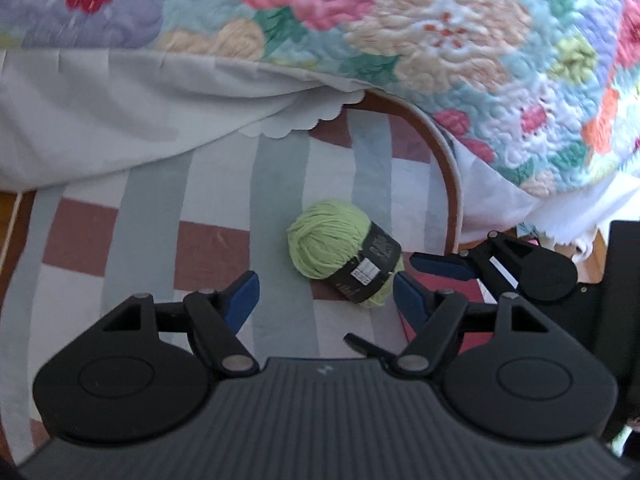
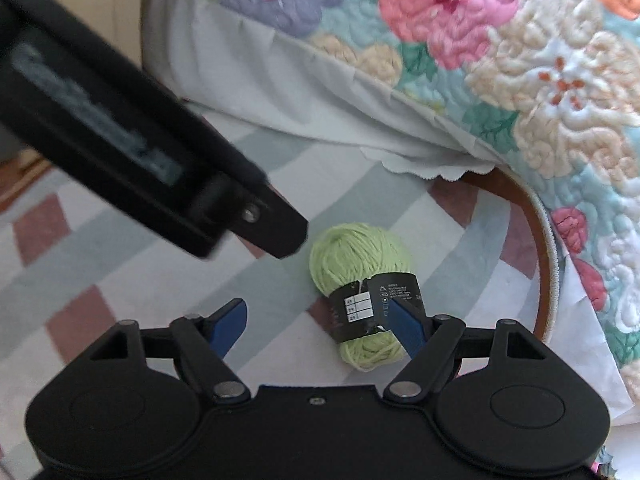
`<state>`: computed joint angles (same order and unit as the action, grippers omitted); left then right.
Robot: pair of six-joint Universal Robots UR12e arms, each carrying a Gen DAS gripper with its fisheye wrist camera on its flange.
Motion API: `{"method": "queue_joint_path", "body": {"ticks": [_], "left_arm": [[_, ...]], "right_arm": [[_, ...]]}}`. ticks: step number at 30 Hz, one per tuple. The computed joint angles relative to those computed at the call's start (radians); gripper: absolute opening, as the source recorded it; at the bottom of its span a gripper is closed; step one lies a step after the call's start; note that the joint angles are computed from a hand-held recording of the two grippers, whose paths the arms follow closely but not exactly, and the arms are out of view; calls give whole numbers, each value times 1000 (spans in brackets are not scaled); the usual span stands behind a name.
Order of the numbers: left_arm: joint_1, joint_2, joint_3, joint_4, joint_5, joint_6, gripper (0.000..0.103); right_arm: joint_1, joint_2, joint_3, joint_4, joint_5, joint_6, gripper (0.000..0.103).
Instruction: Organize objects
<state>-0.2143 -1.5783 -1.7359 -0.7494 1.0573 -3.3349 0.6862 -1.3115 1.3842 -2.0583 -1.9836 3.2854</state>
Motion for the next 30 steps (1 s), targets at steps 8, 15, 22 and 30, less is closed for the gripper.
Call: {"method": "queue_joint_path", "body": {"ticks": [8, 15, 22, 30], "left_arm": [[41, -26, -29, 30, -108, -97, 73], [53, -37, -52, 31, -153, -170, 71], [57, -21, -71, 18, -142, -172, 71], [55, -21, -80, 45, -155, -199, 71]], "right_arm": [[-27, 35, -45, 113, -31, 34, 81], [-49, 73, -77, 187, -31, 24, 82], [-63, 83, -90, 224, -57, 145, 66], [-87, 16, -16, 112, 125, 374, 60]]}}
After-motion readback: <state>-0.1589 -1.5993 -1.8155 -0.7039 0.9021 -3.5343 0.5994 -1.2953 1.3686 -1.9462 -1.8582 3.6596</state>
